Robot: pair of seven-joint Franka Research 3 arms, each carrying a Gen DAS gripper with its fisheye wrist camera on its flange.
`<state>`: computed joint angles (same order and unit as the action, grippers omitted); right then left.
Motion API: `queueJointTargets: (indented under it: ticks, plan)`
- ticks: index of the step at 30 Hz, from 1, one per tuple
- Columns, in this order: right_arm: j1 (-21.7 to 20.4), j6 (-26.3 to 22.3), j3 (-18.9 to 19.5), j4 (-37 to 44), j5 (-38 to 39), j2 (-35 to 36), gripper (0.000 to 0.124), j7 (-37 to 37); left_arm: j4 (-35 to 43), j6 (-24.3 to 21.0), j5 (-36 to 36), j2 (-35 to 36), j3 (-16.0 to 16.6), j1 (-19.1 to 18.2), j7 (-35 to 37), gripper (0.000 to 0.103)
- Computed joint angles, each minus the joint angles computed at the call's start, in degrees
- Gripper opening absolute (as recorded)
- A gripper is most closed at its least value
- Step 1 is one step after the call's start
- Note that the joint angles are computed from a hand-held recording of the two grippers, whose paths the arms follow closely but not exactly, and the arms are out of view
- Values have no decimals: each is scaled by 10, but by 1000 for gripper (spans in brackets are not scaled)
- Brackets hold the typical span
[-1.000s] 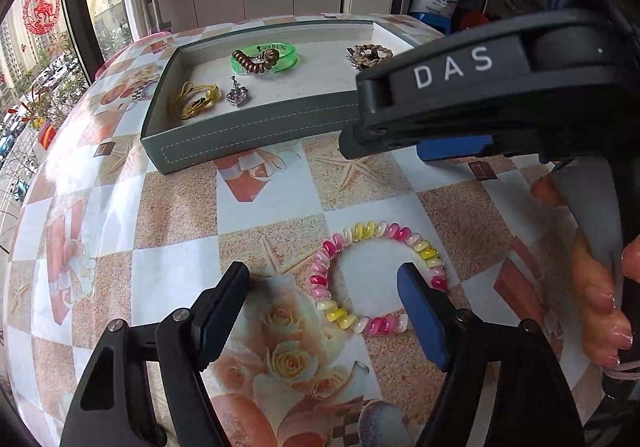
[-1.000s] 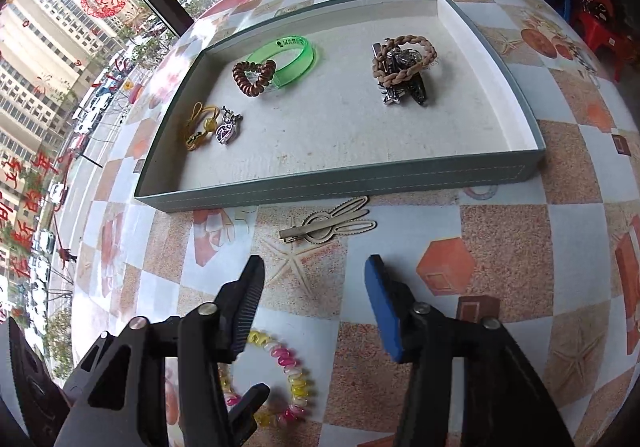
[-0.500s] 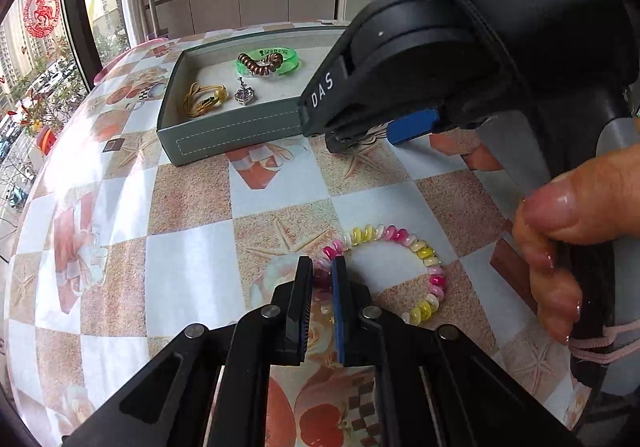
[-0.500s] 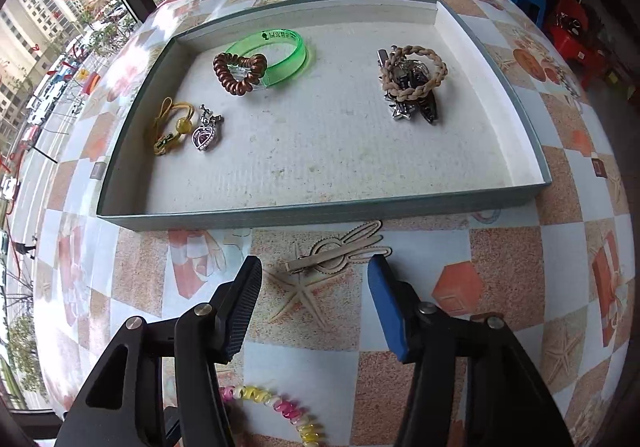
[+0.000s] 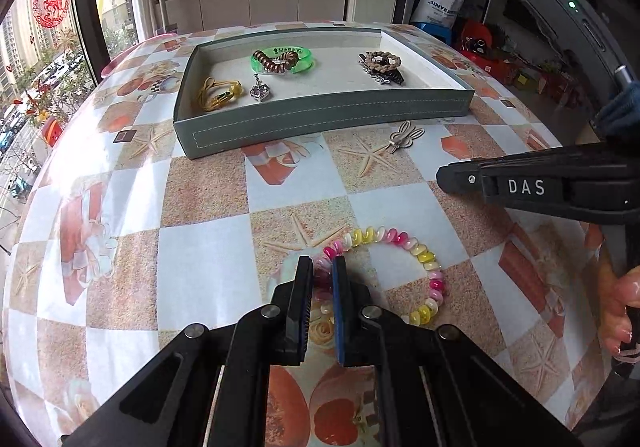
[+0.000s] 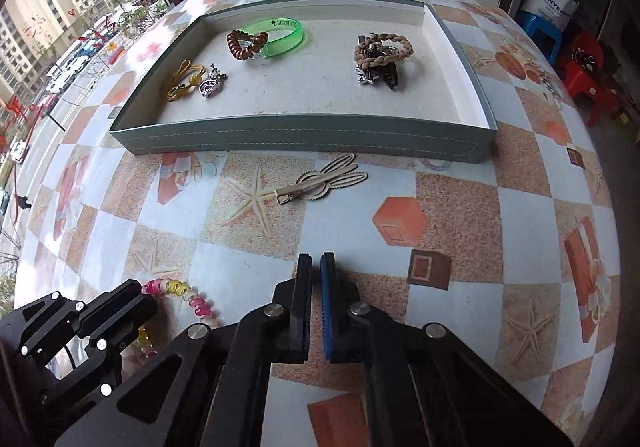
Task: Organize jewelry
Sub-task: 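Lift and carry beaded bracelet and bunny-ear clip into the tray with both tools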
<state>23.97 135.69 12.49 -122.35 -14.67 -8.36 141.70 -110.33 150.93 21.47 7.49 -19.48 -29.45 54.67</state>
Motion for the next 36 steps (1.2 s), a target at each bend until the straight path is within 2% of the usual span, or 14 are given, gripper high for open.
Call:
queueJointTargets:
  ticks: [3,8,10,11,12,14,19,22,23,25,28,29,33,36]
  plan:
    - [-2,26,-4,-36,24,-28,4,-2,1,-2,2,0,1,-1,-6,22]
    - [-7,86,-14,-62,108,-39,7,-27,4,-7,14,2,2,-3,-17,22]
    - [-11,108,-17,-62,143,-31,18,-20,6,-10,17,2,3,-4,-20,22]
    - [-17,111,-11,-55,137,-25,33,-2,6,-11,18,2,3,-4,-22,22]
    - [-23,105,-4,-40,119,-15,52,17,7,-13,20,2,3,-4,-24,22]
    - [-29,62,6,8,64,16,61,47,7,-14,20,2,3,-4,-26,22]
    - [-1,-33,-8,108,-25,91,61,120,9,-18,24,3,2,-4,-26,22]
    - [28,-108,-19,171,-65,133,60,99,7,-15,22,2,2,-3,-25,22]
    - [37,-125,-23,182,-74,140,56,85,6,-14,21,2,2,-3,-25,22]
    - [46,-118,-31,168,-77,127,30,67,5,-12,22,1,2,-3,-25,22]
    - [45,-95,-34,124,-50,91,22,40,5,-10,22,1,2,-3,-26,22]
    - [42,-80,-34,105,-43,76,10,36,4,-9,20,0,2,-2,-27,22]
    - [26,0,-28,19,-9,18,10,27,-2,1,6,-3,1,2,-21,22]
    - [12,39,-19,-25,6,-15,10,29,-6,8,-14,-6,-1,6,-10,22]
